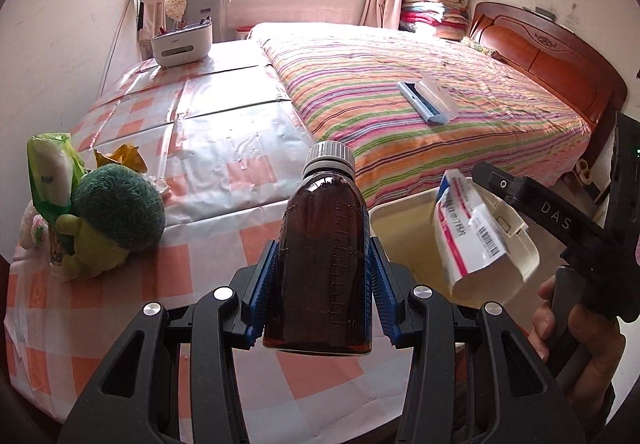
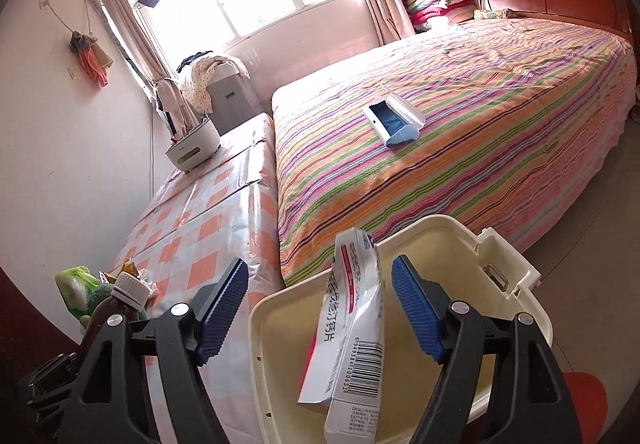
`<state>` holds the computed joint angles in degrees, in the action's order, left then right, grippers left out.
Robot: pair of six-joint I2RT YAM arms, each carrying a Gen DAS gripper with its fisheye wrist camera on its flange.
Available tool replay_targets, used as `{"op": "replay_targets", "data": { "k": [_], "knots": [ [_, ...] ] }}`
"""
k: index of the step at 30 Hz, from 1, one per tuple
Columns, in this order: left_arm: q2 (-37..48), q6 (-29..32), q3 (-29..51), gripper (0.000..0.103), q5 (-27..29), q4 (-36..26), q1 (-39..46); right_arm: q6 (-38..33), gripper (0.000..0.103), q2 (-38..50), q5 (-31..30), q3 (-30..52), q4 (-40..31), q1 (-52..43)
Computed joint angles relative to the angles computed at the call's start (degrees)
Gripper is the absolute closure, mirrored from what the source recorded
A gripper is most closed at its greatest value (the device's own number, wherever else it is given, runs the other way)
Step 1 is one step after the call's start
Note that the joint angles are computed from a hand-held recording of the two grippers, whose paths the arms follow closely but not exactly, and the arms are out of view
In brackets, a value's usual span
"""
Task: Collect trash
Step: 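Release the medicine box into the cream bin with the right tool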
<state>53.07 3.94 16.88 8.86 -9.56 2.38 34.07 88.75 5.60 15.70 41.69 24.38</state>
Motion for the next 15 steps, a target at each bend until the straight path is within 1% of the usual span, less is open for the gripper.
{"op": "replay_targets", "data": {
  "k": [2, 6, 10, 13, 15],
  "knots": [
    [2.61, -0.92, 0.69, 0.060, -0.42, 1.76, -2.09, 1.36, 0.030, -1.15, -0.18, -1.64, 2.11, -1.09],
    [7.45, -3.23, 1.59, 0.061, -1.77, 5.47, -7.50, 4.63, 0.030, -4.60, 2.41, -5.59, 6.36, -3.06],
    [14.22, -5.53, 2.96, 0.061, -1.04, 9.37, -11.89, 7.04, 0.030, -7.97, 5.05, -9.72, 11.17, -4.83],
    [19.38, -6.93, 3.69, 0.062, -2.67, 13.65, -15.16, 8.30, 0.030, -8.11, 4.88, -11.59, 14.65, -6.01],
    [22.81, -7.94, 4.66, 0.062, -2.66, 15.52, -16.84, 8.53, 0.030, -8.18, 4.25, -11.84, 15.27, -6.63]
  ]
}}
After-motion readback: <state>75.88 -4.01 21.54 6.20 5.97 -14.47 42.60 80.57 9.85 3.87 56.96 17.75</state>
